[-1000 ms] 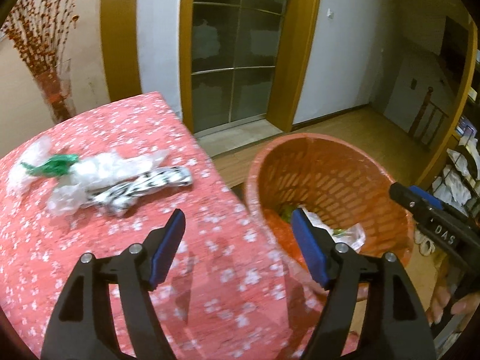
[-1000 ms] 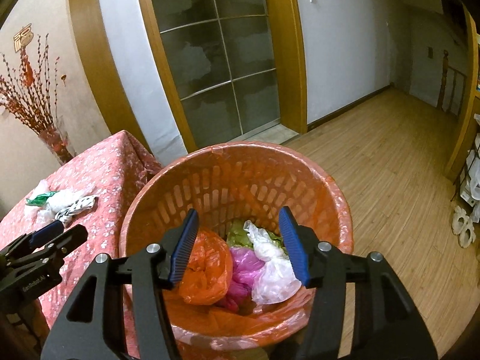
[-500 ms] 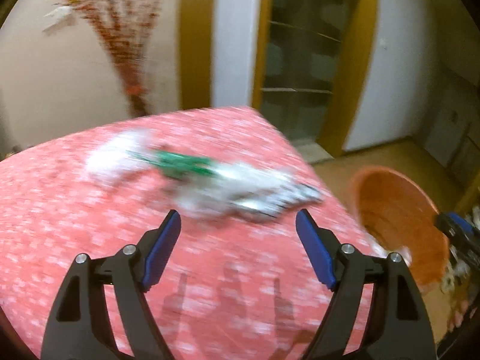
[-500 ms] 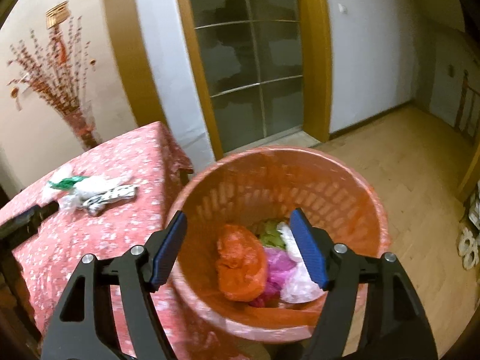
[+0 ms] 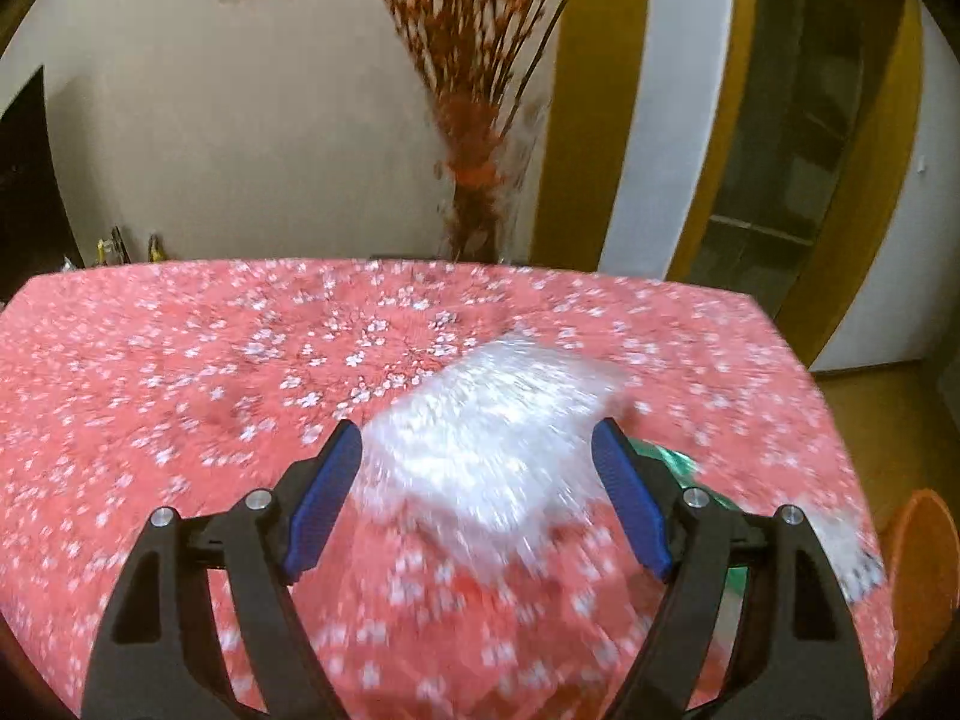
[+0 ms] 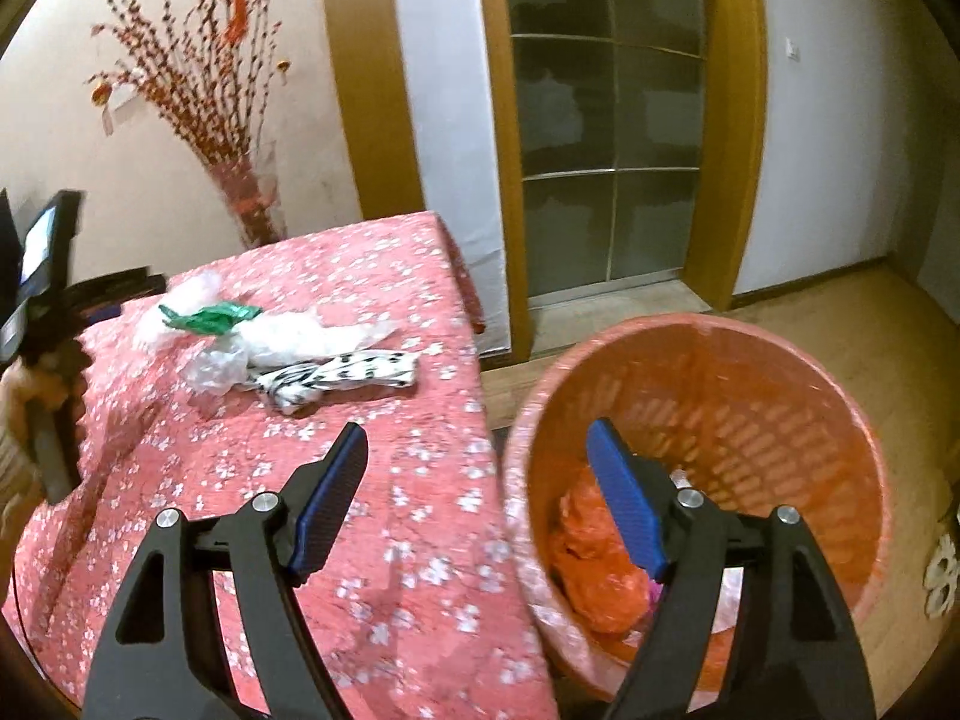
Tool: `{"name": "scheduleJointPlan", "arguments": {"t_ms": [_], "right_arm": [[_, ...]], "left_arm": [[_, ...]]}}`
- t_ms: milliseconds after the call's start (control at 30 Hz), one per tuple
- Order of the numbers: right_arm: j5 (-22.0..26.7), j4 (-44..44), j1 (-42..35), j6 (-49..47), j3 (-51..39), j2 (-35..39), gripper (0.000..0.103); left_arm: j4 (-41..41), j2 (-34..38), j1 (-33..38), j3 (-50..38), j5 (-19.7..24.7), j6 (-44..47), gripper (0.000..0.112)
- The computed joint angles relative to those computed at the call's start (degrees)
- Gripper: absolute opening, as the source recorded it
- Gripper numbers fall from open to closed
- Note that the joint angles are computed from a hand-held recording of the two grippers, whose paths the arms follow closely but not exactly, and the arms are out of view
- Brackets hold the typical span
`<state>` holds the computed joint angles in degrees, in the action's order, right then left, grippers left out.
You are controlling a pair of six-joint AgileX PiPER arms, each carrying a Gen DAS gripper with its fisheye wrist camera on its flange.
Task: Collect trash
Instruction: 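Move the left tool to the table and grasp the bubble wrap, then grasp the green foil bag with the right tool while the left tool holds the bubble wrap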
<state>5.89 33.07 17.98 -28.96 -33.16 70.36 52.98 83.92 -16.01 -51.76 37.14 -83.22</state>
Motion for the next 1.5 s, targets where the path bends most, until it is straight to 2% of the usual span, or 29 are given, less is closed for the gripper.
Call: {"name": "scheduleJointPlan", "arguments": {"t_ms": [67, 167, 300, 400, 467, 567, 700, 833, 967, 1100, 1267, 1333, 1400, 1500], "right_arm": [[-0.49, -4.04, 1.05, 3.99, -0.47, 0.89, 0.075], [0.63, -8.25, 1.85, 7.62, -1.81, 2.4, 0.075], [1.49, -10.8, 2.25, 10.1, -2.68, 3.02, 0.075], [1.22, -14.11, 2.9, 13.9, -2.77, 2.88, 0.075], [0.95, -18.2, 3.63, 18.31, -2.89, 2.9, 0.075], [0.85, -25.86, 4.89, 26.69, -2.95, 2.67, 0.075], [1.26, -32.86, 6.46, 34.51, -3.19, 2.05, 0.075], [1.82, -39.89, 8.76, 41.92, -4.6, 2.22, 0.075], [2.17, -36.23, 11.57, 39.16, -7.5, 4.12, 0.075], [2.44, -34.1, 16.09, 38.41, -13.25, 8.72, 0.073], [3.8, -33.09, 20.42, 37.91, -24.0, 17.25, 0.052], [6.01, -33.6, 21.52, 39.05, -29.92, 21.99, 0.047], [9.02, -33.62, 22.46, 39.26, -35.74, 26.52, 0.046], [13.64, -40.35, 24.62, 44.36, -42.85, 32.52, 0.046]], "left_arm": [[-4.24, 2.63, 4.68, -1.07, -4.69, 5.76, 0.077], [-8.33, 5.85, 7.34, -1.79, -7.45, 11.21, 0.077], [-7.02, 7.57, 6.4, -2.08, -7.11, 11.49, 0.077], [-7.56, 7.27, 6.59, -1.16, -7.81, 11.3, 0.064], [-7.8, 6.77, 6.65, -0.6, -8.25, 11.14, 0.049], [-7.09, 6.26, 6.15, 0.06, -8.37, 10.94, 0.034], [-5.0, 3.92, 4.62, 2.11, -7.4, 8.27, 0.029], [-1.65, -2.31, 3.51, 7.35, -5.7, 3.57, 0.028], [-0.19, -11.09, 3.23, 13.2, -3.0, 1.18, 0.028], [-0.33, -21.1, 1.76, 18.26, 1.95, 1.56, 0.028], [-2.13, -30.42, 0.37, 21.75, 6.48, 4.47, 0.028], [-3.48, -33.37, 0.56, 22.68, 6.78, 6.33, 0.029], [-4.7, -35.24, 1.03, 23.08, 6.79, 8.1, 0.029], [-6.8, -37.23, 2.26, 23.43, 5.86, 11.14, 0.029]]}}
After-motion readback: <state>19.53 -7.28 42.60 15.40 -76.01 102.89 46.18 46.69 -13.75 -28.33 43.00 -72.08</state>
